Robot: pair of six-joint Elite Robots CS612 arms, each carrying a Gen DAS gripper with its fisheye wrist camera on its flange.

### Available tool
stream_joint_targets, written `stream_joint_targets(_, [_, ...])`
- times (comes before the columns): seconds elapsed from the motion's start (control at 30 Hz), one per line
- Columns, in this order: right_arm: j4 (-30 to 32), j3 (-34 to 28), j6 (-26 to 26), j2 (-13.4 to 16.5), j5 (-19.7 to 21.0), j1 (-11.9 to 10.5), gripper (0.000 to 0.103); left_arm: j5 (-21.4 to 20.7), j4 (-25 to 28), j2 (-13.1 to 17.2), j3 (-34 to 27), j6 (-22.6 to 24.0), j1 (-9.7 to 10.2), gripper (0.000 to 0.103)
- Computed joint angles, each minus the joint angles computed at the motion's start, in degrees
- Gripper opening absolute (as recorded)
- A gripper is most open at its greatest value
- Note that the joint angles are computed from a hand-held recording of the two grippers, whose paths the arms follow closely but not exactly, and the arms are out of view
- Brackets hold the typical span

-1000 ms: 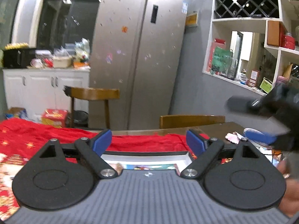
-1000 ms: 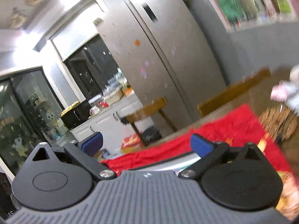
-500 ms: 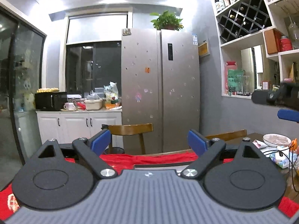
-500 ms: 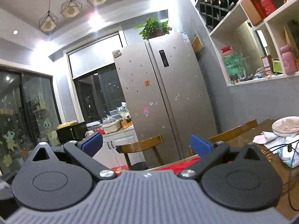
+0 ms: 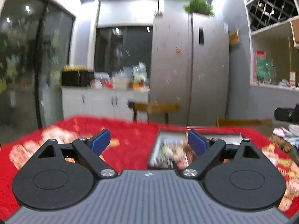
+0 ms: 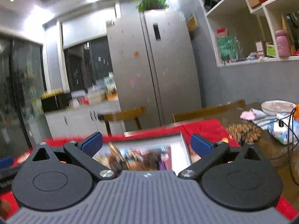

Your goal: Organize objects

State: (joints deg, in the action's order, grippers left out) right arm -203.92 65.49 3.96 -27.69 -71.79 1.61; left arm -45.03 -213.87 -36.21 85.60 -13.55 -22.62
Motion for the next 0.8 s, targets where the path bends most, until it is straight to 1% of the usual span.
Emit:
stream_joint_targets(0.1, [2.2,0.7,-3.2,0.4,-2.3,0.2,0.103,-1.9,4.7,0.4,0.1,-3.1,0.48,0.092])
stream_joint_targets(0.17, [3.1,1.3,-3.3,0.6,-3.6,0.2,0.103,-2.7,7.1,0.9,-0.2,-3.0,0.60,0.092])
stream_joint_targets(0.23, [5.0,1.5,-3.9,0.8,-4.0,0.3,0.103,-4.1,9.9,1.2,-0.7,-3.0,0.89,0.092])
stream_joint_targets(0.3, [7.7,1.9,-6.5,0.5,-4.5,0.6,0.103,-5.9,13.7,1.4,-1.7,-4.0,1.12,0.092])
stream_joint_targets(0.4, [12.5,2.2,-10.7,-0.1,-4.0,0.9,0.103,-9.9,17.8,1.4,-2.5,-3.1,1.63,0.092])
stream_joint_targets(0.47, [14.1,2.6,-10.6,-0.4,-5.0,1.2,0.103,-11.7,20.4,1.1,-2.6,-1.9,1.60,0.093])
stream_joint_targets(0.5, [14.6,2.8,-10.7,-0.4,-5.7,1.4,0.103,-12.0,21.2,1.1,-2.7,-1.5,1.47,0.093])
stream_joint_targets(0.57, [16.0,2.7,-10.9,-0.5,-7.3,1.6,0.103,-11.6,20.8,1.3,-2.6,-0.5,1.17,0.092])
stream_joint_targets(0.63, [17.4,2.4,-10.5,-0.6,-8.0,1.6,0.103,-12.4,20.9,1.3,-2.6,-0.1,1.14,0.093])
stream_joint_targets(0.8, [20.8,1.9,-9.7,-0.7,-8.4,1.6,0.103,-14.0,22.8,1.1,-2.5,-2.4,1.41,0.092])
